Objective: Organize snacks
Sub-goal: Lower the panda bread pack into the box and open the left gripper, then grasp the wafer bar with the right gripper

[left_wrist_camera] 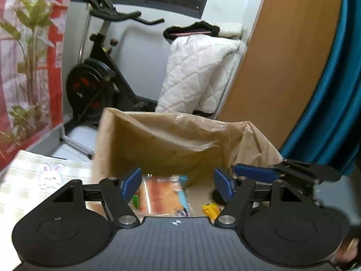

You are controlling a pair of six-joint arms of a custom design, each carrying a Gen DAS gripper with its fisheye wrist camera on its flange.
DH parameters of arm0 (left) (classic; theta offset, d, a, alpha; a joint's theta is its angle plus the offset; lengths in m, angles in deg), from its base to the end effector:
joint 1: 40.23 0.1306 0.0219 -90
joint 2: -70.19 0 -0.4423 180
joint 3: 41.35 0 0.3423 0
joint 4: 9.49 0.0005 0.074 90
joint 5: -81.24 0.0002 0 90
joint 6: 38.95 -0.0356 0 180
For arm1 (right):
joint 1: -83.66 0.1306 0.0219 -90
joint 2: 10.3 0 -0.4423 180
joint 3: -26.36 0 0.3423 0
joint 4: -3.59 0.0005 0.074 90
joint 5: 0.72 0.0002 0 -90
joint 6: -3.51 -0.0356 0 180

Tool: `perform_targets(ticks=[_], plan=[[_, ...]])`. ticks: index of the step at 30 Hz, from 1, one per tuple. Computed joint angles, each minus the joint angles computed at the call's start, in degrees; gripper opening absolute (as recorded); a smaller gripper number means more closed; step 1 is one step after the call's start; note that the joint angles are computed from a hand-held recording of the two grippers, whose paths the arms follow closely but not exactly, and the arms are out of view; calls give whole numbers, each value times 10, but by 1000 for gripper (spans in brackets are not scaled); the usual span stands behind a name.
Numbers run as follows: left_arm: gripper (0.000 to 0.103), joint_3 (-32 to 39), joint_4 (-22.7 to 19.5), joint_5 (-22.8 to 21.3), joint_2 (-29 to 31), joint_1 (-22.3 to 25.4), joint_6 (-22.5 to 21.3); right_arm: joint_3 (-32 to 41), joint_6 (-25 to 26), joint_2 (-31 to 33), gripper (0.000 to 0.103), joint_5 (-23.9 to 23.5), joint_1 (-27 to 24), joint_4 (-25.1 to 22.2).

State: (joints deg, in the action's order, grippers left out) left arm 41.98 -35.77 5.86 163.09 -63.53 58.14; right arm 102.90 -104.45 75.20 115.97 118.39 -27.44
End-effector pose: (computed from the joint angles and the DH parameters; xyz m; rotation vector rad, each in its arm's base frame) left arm 0.4275 -0.1945 0.4517 0.4588 2.1852 -0.5743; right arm 0.3433 0.2179 0.4501 -0.0789 2.1810 -0.0121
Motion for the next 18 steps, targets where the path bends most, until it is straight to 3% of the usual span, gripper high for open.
perform_targets(ticks=[9, 18], plan=[[77, -106, 51, -28, -109, 23, -26, -53, -70, -95, 53, 63, 74, -38], [77, -183, 60, -50, -169, 33, -31, -115, -246, -131, 53, 170, 190, -119]])
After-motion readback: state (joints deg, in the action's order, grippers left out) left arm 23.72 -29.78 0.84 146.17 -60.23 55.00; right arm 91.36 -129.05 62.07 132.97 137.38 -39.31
